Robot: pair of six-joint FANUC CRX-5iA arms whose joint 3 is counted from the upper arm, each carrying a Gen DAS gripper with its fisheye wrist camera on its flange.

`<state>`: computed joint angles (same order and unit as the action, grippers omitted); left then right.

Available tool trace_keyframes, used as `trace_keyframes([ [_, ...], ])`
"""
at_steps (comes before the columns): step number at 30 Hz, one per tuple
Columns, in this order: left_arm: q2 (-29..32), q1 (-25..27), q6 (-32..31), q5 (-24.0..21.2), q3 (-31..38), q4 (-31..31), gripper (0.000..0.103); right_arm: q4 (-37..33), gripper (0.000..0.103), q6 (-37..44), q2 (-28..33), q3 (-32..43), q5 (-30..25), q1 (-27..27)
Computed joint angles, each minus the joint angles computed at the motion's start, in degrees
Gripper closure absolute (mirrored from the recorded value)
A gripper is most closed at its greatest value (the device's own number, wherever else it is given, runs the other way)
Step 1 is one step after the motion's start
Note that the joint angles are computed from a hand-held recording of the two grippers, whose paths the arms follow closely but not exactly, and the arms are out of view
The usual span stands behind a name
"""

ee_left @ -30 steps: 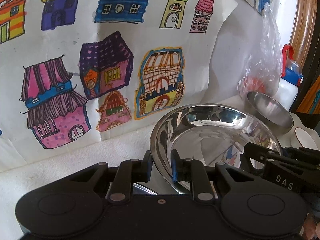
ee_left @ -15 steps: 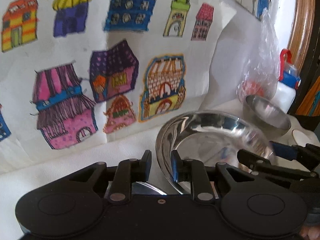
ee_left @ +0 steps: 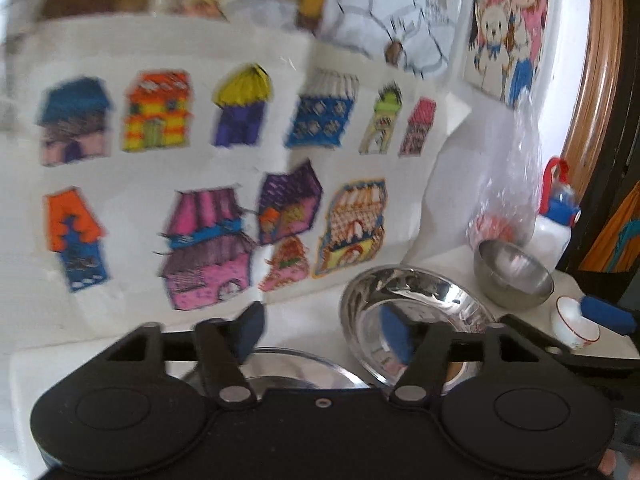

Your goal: Organize plates and bowls

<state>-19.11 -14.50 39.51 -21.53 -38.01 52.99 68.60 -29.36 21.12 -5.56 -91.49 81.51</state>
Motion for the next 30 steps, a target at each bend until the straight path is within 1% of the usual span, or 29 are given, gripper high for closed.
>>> trace_keyframes([
  [1, -1.3, 0.5, -0.8, 0.2, -0.8, 0.8, 0.022, 0.2, 0.0, -0.7, 0.3, 0.6, -0.4, 0.5],
  [4, -4.8, 2.3, -3.9, 0.0, -3.3, 3.6, 0.013, 0.3, 0.0, -2.0, 1.7, 2.7, -2.0, 2.1],
  [6, -7.4, 3.6, -7.1, -0.2, -5.3, 6.8, 0.01, 0.1, 0.0, -3.1, 2.6, 4.1, -2.8, 3.1],
  [7, -8.2, 4.3, -7.7, -0.1, -5.9, 7.5, 0.008, -0.1, 0.0, -3.7, 3.0, 4.7, -3.0, 3.6],
  [9, -10.4, 5.4, -10.9, 0.2, -8.1, 11.7, 0.004, -0.4, 0.0, -5.2, 3.9, 5.8, -3.3, 4.5],
  [11, -12.1, 7.4, -12.7, -0.8, -9.7, 14.6, 0.002, -0.8, 0.0, -6.6, 4.9, 6.9, -3.7, 5.2],
  [13, -13.4, 10.1, -13.7, -2.7, -10.9, 16.1, 0.001, -1.2, 0.0, -7.7, 6.0, 8.1, -4.1, 5.8],
  [18, -15.1, 17.5, -14.6, -8.8, -12.2, 13.7, 0.001, -2.1, 0.0, -9.3, 8.9, 11.1, -4.3, 6.9],
  [20, -15.3, 19.6, -15.3, -10.7, -12.8, 13.5, 0.001, -2.6, 0.0, -9.8, 9.9, 12.2, -4.2, 7.1],
  [23, -14.9, 22.9, -15.6, -14.6, -13.0, 12.2, 0.001, -3.5, 0.0, -9.8, 10.3, 12.6, -1.9, 7.2],
  [27, -13.6, 25.1, -17.0, -18.6, -13.2, 11.0, 0.001, -5.3, 0.0, -9.4, 10.4, 12.7, 0.9, 6.6],
  [30, -12.3, 24.8, -17.6, -18.9, -13.1, 10.3, 0.001, -6.1, 0.0, -10.3, 9.9, 11.8, 3.1, 6.0],
])
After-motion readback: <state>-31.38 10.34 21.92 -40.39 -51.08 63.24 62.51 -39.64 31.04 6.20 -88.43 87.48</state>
